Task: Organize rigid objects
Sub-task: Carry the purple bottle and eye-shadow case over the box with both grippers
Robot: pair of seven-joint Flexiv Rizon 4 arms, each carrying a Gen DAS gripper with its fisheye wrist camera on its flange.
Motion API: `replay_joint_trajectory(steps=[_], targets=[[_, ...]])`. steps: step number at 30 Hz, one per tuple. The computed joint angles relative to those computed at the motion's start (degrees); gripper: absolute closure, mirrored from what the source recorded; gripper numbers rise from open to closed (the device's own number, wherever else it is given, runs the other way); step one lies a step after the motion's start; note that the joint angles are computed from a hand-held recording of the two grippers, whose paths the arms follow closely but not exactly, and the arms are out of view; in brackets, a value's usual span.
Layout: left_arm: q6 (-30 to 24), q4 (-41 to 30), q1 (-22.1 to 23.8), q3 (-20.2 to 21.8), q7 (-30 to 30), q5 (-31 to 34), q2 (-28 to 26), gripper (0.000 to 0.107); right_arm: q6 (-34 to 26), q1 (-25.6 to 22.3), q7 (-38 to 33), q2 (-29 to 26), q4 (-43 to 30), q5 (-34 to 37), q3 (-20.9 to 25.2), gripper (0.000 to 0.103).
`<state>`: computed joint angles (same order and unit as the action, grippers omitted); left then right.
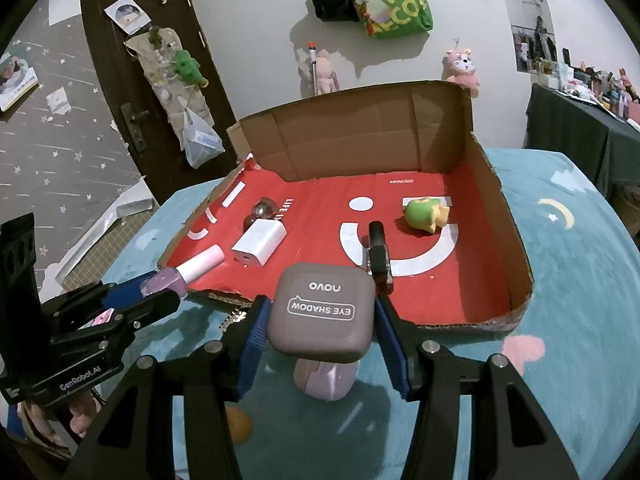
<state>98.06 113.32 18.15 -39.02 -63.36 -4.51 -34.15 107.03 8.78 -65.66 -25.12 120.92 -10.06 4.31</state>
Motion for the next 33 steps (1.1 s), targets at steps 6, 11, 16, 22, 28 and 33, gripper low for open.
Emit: replay_joint_trajectory(steps=[6,11,16,22,28,33], targets=[[-3.33,-2.57,-1.36,1.07,1.87,-1.76,-1.08,0.073,-2.12,-2.48,0.16,-1.2,-2.17,-1.65,2.19,0.048],[-6.41,-4.94,-2.95,2.33,4.51,-5.06,-1.94,0.073,-4.4,-7.06,0.67,-2.9,-4.54,-3.47,6.58,0.048],[-9.49,-6.92,-4.73,3.77,7.51,-8.97,-2.68,0.073,-7.73,-10.96,0.23,-5.04,-7.36,-4.64,10.8,0.048],[-14.16,-10.4,-8.67,7.97,10.35,-13.05,-3.55,0.073,-11.01,-11.43,-1.98,-6.7,-10.32,-3.88,11.94,0.048],[-18.1,-14.42,-13.8,13.87,11.3,-16.63,-4.87,0.073,-14.11,-14.6,-5.83,-8.82,-13.68,-1.51,17.06,0.048],[-20.86,-17.21,-17.39,18.14,11.7,-19.01,-6.01,0.073,-16.98,-16.28,-9.96,-10.36,-16.26,1.36,20.63,0.048]])
